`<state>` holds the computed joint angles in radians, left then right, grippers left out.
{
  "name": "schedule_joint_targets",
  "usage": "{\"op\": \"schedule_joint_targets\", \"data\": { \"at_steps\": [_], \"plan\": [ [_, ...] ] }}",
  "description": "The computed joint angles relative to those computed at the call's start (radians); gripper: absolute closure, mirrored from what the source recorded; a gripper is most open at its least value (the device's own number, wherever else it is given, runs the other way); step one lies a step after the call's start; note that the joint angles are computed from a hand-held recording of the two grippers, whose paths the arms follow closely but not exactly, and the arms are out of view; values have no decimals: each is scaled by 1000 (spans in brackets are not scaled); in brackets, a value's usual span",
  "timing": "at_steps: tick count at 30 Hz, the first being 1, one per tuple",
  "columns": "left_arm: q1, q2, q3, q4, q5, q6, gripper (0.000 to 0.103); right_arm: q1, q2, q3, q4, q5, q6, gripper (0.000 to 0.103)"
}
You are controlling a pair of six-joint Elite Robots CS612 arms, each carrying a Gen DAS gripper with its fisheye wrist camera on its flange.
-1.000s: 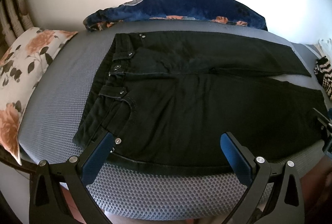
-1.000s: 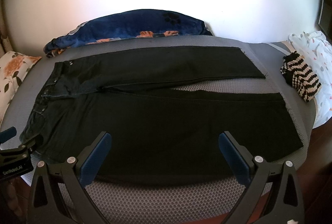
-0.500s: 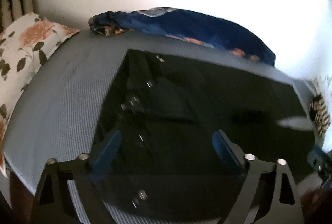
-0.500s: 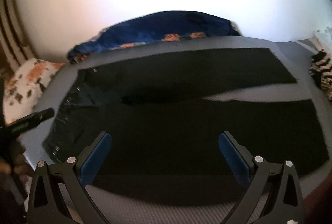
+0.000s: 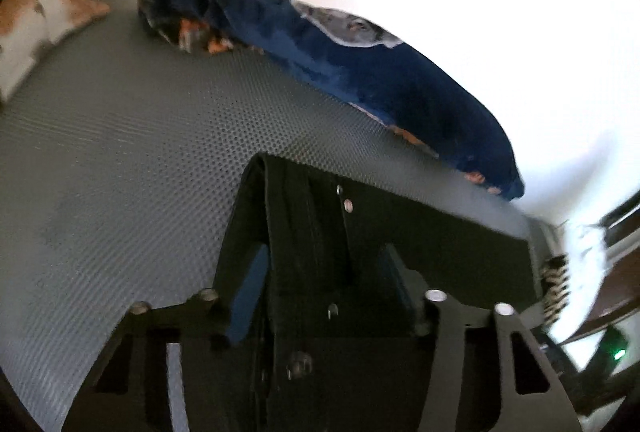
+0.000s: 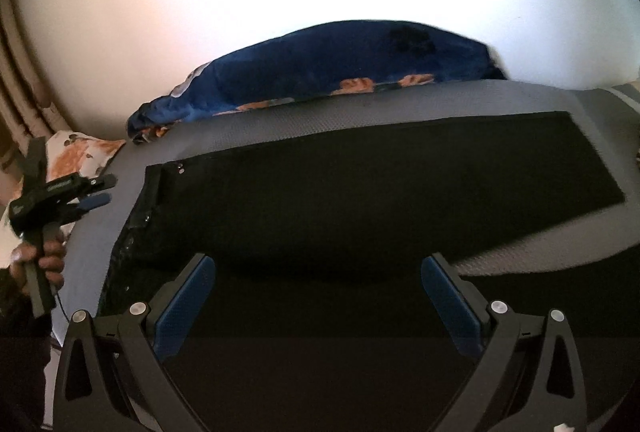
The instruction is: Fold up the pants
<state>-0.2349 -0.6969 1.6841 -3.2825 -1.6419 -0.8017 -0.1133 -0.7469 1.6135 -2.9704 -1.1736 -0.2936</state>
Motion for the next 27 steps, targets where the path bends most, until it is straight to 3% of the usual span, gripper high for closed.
{"op": "schedule_joint_targets", "data": {
  "at_steps": [7, 10, 20, 27],
  "plan": [
    [76, 88, -108, 8, -208, -46, 59, 38, 42, -67, 76, -47, -45, 1],
    [91, 106, -132, 33, -238, -46, 59, 48, 57, -94, 97, -56, -57, 1],
    [113, 156, -198, 31, -373, -26, 73, 68, 106, -179, 141, -76, -62, 1],
    [118, 218, -290, 11, -455, -41, 74, 63, 138, -240, 184, -11, -94, 1]
  ]
}}
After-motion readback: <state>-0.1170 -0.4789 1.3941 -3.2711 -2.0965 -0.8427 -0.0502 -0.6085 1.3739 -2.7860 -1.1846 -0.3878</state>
